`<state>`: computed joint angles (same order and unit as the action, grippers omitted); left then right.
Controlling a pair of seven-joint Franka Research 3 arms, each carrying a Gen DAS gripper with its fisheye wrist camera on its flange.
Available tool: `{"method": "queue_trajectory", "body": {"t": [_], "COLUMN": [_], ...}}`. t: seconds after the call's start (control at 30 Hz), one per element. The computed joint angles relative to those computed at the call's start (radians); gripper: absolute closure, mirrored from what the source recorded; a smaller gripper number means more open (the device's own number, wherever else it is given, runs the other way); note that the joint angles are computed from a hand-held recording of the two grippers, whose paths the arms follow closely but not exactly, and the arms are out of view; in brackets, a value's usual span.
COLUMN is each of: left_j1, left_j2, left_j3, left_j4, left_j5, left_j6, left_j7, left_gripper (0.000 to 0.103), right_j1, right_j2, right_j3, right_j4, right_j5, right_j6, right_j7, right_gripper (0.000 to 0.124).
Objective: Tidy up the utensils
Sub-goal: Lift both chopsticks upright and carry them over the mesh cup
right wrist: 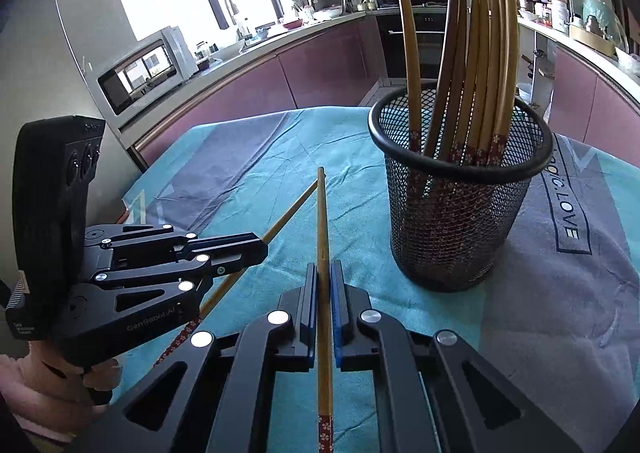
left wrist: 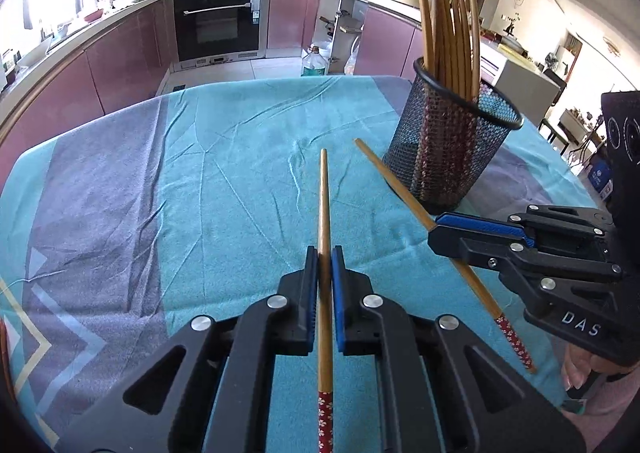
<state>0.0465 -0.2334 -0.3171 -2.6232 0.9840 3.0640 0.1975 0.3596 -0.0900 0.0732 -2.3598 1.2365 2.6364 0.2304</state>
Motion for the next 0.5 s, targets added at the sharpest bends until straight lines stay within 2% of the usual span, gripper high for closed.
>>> {"method": "queue_trajectory", "body": {"t": [0.07,0.3,0.5], "left_j1": [-0.011,-0.005,-0.060], "left_j2": [-0.022,-0.102,-0.166], "left_j3": [0.019,0.018,0.058], "left_j4": [-0.018,-0.078,-0.117], "left_j5": [-0.022,-0.121,-0.204], "left_j6": [0.029,0.125,0.164], "left_j7": [0.022,0.109,0.197], "left_gripper": [0.095,0.096,0.096], "right_j1": [-0.004,-0.017,-0.036], "right_j2": [-0.019,-0.079,-0.112], "right_j3": [-0.008,-0.037,-0.059], "right_j4": [-0.009,-0.034,-0.043], "right_j5": [0.025,0.098,0.133], "right_j6": [-0.018,-0.070,-0.102], "right_j7": [-0.024,-0.083,-0.108], "right_gripper": [0.119,0.119,0.119]}}
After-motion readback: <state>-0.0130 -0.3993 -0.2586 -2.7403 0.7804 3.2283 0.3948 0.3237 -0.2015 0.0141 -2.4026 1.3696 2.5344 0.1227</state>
